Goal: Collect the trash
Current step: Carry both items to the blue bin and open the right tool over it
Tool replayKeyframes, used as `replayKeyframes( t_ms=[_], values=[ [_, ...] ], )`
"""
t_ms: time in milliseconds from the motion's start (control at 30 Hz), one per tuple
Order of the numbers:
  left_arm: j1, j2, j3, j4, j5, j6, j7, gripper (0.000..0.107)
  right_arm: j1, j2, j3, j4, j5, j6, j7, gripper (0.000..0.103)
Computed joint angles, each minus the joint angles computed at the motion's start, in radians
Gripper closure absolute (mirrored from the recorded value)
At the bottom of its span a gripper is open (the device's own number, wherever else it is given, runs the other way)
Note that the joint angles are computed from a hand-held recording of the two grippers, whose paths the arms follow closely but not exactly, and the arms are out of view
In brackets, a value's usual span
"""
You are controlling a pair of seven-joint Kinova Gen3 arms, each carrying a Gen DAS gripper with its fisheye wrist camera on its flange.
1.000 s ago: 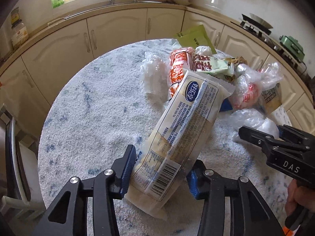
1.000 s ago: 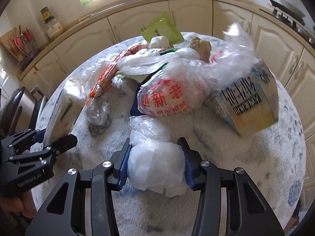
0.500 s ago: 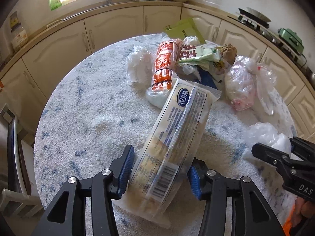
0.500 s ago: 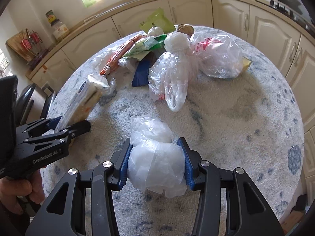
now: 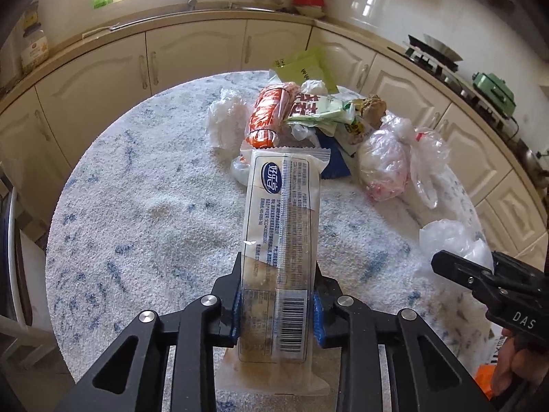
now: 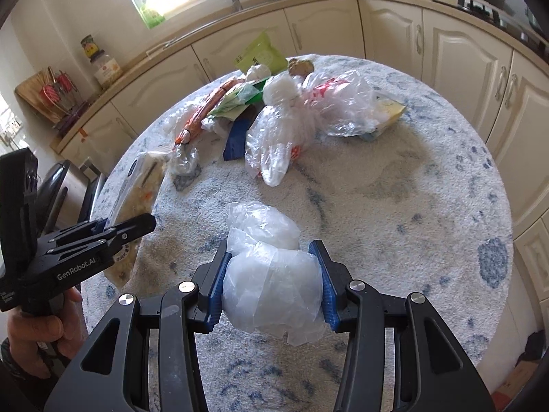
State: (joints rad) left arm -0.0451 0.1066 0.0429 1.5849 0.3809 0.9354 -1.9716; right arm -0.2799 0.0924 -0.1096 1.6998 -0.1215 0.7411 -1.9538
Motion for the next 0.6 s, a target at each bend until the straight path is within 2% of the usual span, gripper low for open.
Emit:
replayKeyframes(
  t_ms=[167, 367, 467, 600],
  values=[
    [0.030, -0.064, 0.011, 0.011, -0.002, 0.015, 0.011, 0.081, 0.017, -0.049, 0.009, 0.035, -0.012, -0.020, 0.001, 0.057],
    [0.114, -0.113, 0.045, -0.018, 0.003, 0.016, 0.032, 0.081, 0.058, -0.162, 0.031, 0.087, 0.011, -0.031, -0.035, 0.057],
    [0.162, -0.108, 0.067, -0.052, 0.025, 0.026, 0.019, 0.081, 0.105, -0.244, 0.049, 0.129, 0.039, -0.027, -0.069, 0.057],
    [0.251, -0.054, 0.124, -0.109, 0.004, 0.030, 0.037, 0.081, 0.195, -0.344, 0.087, 0.188, 0.081, 0.010, -0.106, 0.057]
  ],
)
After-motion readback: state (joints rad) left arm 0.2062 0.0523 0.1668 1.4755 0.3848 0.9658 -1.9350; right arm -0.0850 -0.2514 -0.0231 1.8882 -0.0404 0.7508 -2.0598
